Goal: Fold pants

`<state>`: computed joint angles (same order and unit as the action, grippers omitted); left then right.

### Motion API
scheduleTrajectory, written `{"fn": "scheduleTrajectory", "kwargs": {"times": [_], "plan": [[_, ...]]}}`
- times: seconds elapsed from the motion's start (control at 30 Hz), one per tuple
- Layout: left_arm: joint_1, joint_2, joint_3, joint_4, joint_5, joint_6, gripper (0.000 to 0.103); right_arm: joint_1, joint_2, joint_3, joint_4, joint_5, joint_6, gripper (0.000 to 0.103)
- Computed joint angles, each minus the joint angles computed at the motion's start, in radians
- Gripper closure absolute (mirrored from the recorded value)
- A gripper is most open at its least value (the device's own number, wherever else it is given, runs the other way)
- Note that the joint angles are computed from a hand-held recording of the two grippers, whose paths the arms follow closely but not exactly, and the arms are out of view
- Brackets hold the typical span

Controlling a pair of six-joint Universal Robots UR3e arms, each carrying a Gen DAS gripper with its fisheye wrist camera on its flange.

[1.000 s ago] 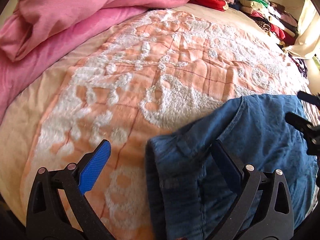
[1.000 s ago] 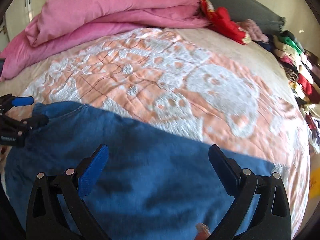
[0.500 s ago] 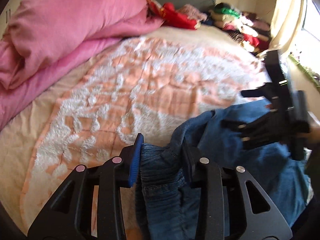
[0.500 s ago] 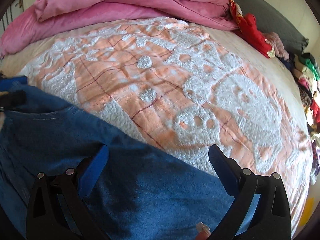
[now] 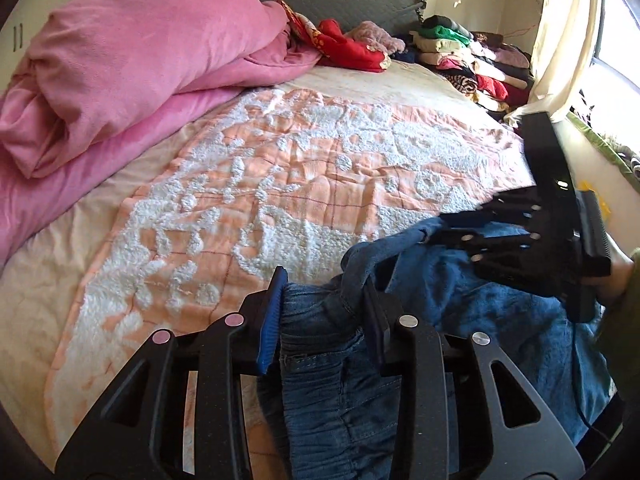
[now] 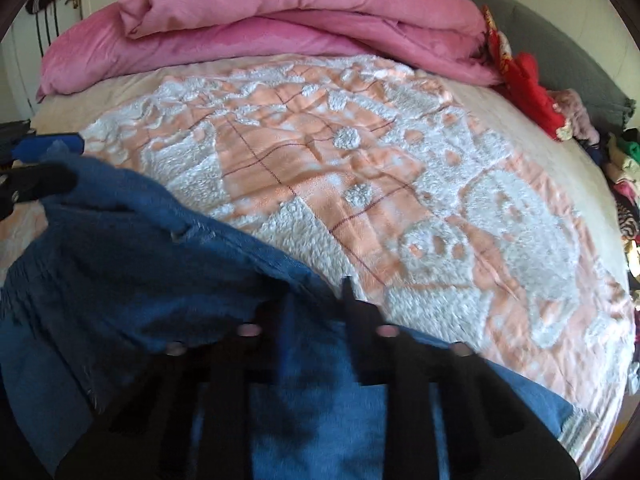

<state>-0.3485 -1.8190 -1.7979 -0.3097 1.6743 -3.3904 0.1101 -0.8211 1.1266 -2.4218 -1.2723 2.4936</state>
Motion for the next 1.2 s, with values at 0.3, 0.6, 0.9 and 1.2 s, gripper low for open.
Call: {"fn": "scheduleTrajectory", "kwargs": {"times": [0.3,0.6,0.9,1.2], "plan": [[-0.044,0.096,-0.096,0.039,0.047,-0.014,0.076,-0.135,-0.390,0.507,-0.187,0.207,0.060,0.097],[-0.130,0.241,-0.222,0.050,0.088,-0.022,0.076,-0.299,-0.895,0.946,-0.036,0.396,-0.040,0.098],[-0.193,0.389,-0.367,-0.036,0.097,-0.047,0.075,-0.380,-1.300,1.197,0.363,0.448,-0.249,0.098],[-0.180,0.457,-0.482,-0.119,0.040,-0.090,0.068,-0.275,-1.345,1.353,0.278,0.334,-0.174,0.098]]}}
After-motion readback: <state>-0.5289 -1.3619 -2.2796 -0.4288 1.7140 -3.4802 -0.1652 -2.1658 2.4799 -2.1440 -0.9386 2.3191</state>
